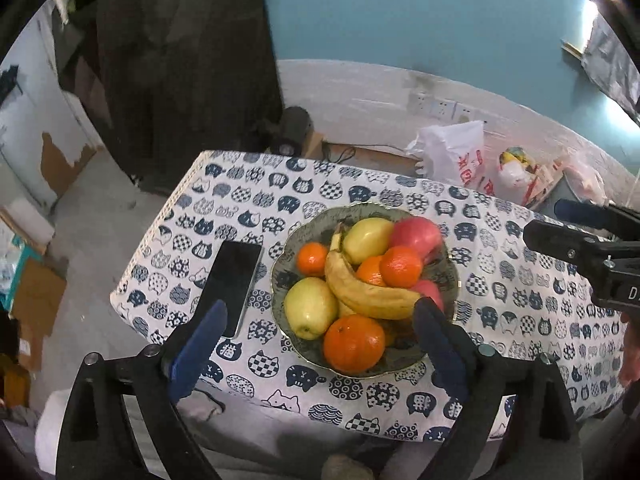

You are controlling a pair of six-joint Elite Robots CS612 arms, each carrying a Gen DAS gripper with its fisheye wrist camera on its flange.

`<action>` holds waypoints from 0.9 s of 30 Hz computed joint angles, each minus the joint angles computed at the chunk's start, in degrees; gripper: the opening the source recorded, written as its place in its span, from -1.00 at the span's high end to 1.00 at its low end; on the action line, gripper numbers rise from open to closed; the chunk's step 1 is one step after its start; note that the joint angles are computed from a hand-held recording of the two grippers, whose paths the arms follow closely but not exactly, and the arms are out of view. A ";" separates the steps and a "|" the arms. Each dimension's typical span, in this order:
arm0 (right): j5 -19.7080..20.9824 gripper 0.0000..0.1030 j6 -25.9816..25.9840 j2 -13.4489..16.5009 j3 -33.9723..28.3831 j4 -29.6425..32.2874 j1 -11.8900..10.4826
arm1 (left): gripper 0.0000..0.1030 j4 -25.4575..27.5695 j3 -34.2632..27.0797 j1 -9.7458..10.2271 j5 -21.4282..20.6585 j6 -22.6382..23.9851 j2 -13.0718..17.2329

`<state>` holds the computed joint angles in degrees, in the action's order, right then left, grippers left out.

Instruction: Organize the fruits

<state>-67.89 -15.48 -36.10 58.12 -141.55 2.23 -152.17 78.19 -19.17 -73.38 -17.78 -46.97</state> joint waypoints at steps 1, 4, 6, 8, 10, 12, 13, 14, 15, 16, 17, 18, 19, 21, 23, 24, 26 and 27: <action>-0.52 -0.55 -0.11 -0.39 0.58 -0.58 0.01 | -0.85 -0.35 0.27 -0.16 -0.13 0.50 -0.24; -2.83 -0.56 -0.86 -1.83 2.81 -2.38 0.00 | -0.88 -1.75 1.34 -0.65 0.12 2.30 -1.03; -3.97 -0.56 -1.37 -2.63 4.09 -3.12 0.01 | -0.95 -2.72 2.15 -0.98 0.56 3.26 -1.54; -4.51 -0.56 -1.90 -3.37 5.34 -3.81 -0.06 | -0.95 -3.87 2.89 -1.26 0.81 3.92 -1.99; -5.15 -0.56 -2.34 -3.95 6.45 -4.75 -0.05 | -0.95 -4.79 3.45 -1.48 0.54 4.78 -2.36; -5.64 -0.56 -2.61 -4.36 7.21 -5.37 -0.05 | -0.95 -5.03 3.74 -1.62 0.10 5.03 -2.58; -5.68 -0.56 -2.78 -4.62 7.64 -5.56 -0.12 | -0.95 -5.29 3.85 -1.67 -0.33 5.13 -2.68; -5.67 -0.56 -2.80 -4.76 7.88 -5.63 -0.20 | -0.95 -5.24 3.85 -1.75 -0.48 5.15 -2.72; -5.65 -0.56 -2.66 -4.94 8.19 -5.82 -0.27 | -0.95 -5.21 3.83 -1.84 -0.61 5.23 -2.75; -5.58 -0.56 -2.41 -5.17 8.59 -6.16 -0.36 | -0.95 -5.46 3.83 -1.92 -0.82 5.57 -2.76; -5.60 -0.56 -2.28 -5.28 8.81 -6.36 -0.40 | -0.95 -5.61 3.86 -2.03 -0.76 5.79 -2.75; -5.67 -0.56 -2.19 -5.43 9.03 -6.54 -0.48 | -0.95 -5.54 3.76 -2.15 -0.58 6.10 -2.69; -5.80 -0.56 -2.04 -5.59 9.34 -6.89 -0.54 | -0.95 -5.40 3.66 -2.25 -0.51 6.39 -2.64; -5.88 -0.56 -1.88 -5.77 9.66 -7.07 -0.65 | -0.95 -5.06 3.47 -2.45 -0.47 6.70 -2.54; -5.56 -0.56 -1.79 -5.85 9.74 -6.82 -0.77 | -0.95 -4.65 3.26 -2.58 -0.58 6.99 -2.49; -5.36 -0.56 -1.77 -5.88 9.76 -6.75 -0.83 | -0.95 -4.56 3.19 -2.62 -0.69 7.11 -2.47; -5.29 -0.56 -1.74 -5.92 9.83 -6.77 -0.90 | -0.95 -4.35 2.96 -2.68 -0.98 7.09 -2.44; -5.28 -0.56 -1.77 -5.90 9.82 -6.75 -0.92 | -0.95 -4.38 2.91 -2.68 -1.05 7.02 -2.41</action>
<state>-73.18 -17.25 -42.00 67.95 -148.30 1.31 -156.55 81.09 -21.85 -74.43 -10.76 -49.38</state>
